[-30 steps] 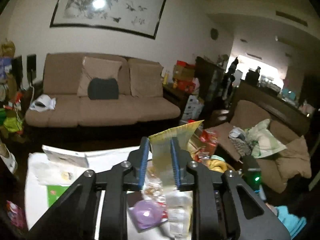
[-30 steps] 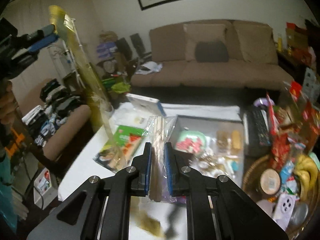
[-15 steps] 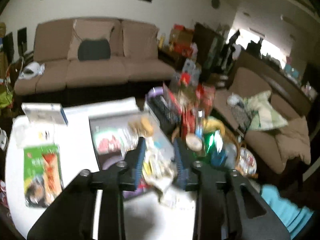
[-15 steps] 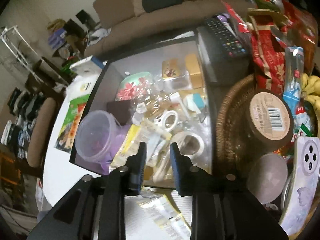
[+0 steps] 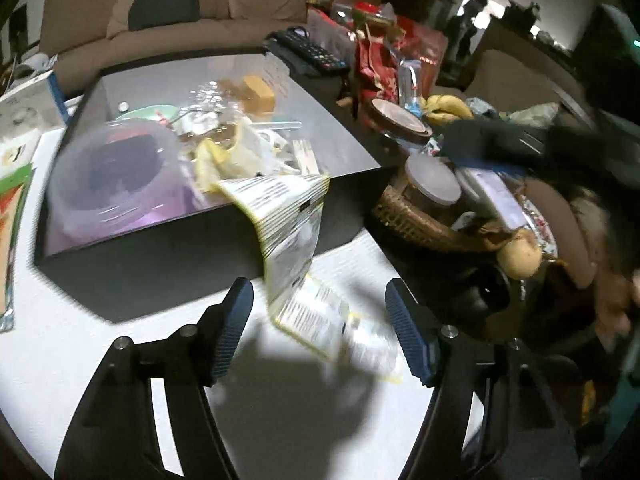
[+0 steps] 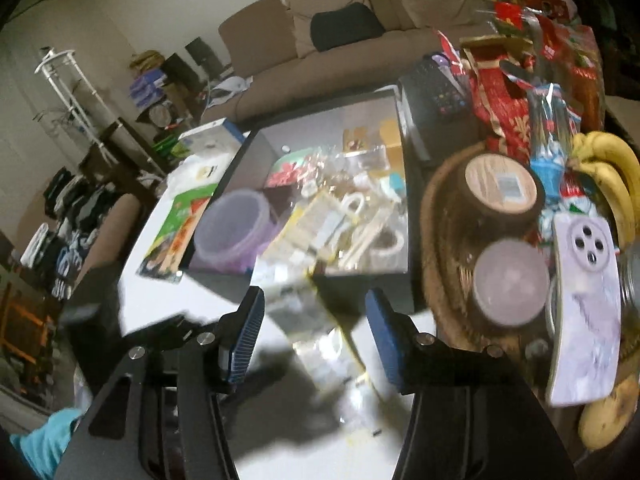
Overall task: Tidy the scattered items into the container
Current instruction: 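Carry both items over the box and open the right tool while the left drops the yellow packet, then lower the long yellow paper strip into the box and open the left tool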
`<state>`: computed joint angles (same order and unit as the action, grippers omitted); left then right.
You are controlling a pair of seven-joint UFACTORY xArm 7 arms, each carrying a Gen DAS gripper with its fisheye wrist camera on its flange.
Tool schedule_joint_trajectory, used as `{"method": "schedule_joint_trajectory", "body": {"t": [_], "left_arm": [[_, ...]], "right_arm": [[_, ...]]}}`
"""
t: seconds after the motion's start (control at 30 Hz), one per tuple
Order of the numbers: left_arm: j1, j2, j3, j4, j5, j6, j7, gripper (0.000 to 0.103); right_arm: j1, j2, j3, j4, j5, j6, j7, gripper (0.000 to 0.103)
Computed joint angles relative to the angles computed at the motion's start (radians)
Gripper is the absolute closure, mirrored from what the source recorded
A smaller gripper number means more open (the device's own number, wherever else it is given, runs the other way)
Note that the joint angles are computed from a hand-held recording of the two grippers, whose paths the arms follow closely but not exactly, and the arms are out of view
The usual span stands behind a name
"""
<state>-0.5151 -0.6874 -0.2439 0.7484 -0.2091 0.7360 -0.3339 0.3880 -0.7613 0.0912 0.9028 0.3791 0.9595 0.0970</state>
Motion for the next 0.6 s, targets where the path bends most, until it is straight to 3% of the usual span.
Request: {"method": "schedule_joint_trajectory", "body": {"t": [0.13,0.17,0.23,0.27,0.47,0.6], "left_arm": [[0.008,0.054,-0.010,0.005,0.013,-0.050,-0.006,0.039],[0.011,0.059,-0.013,0.004,0.022,-0.058,-0.007,0.044],[0.017,0.059,-0.014,0.005,0.040,-0.053,-0.006,0.087],[0.005,0.059,-0.001,0.005,0.029,-0.045,0.005,0.095],[-0.005,-0.018,0.028,0.044,0.005,-0.046,0.024,0.099],[0.009,-0.052,0.056,0.165,0.003,-0.013,0.061,0.100]], "right_arm": [[0.017,-0.051,-0.015,-0.053,0.026,0.001,-0.008,0.048],[0.019,-0.063,-0.017,-0.065,0.032,0.002,-0.008,0.047],[0.019,-0.079,-0.023,-0.086,0.039,0.000,-0.008,0.047],[0.017,-0.086,-0.026,-0.094,0.042,-0.001,-0.007,0.047],[0.005,-0.119,-0.040,-0.122,0.047,-0.004,-0.003,0.047],[0.014,-0.149,-0.041,-0.123,0.058,-0.008,-0.007,0.047]]}}
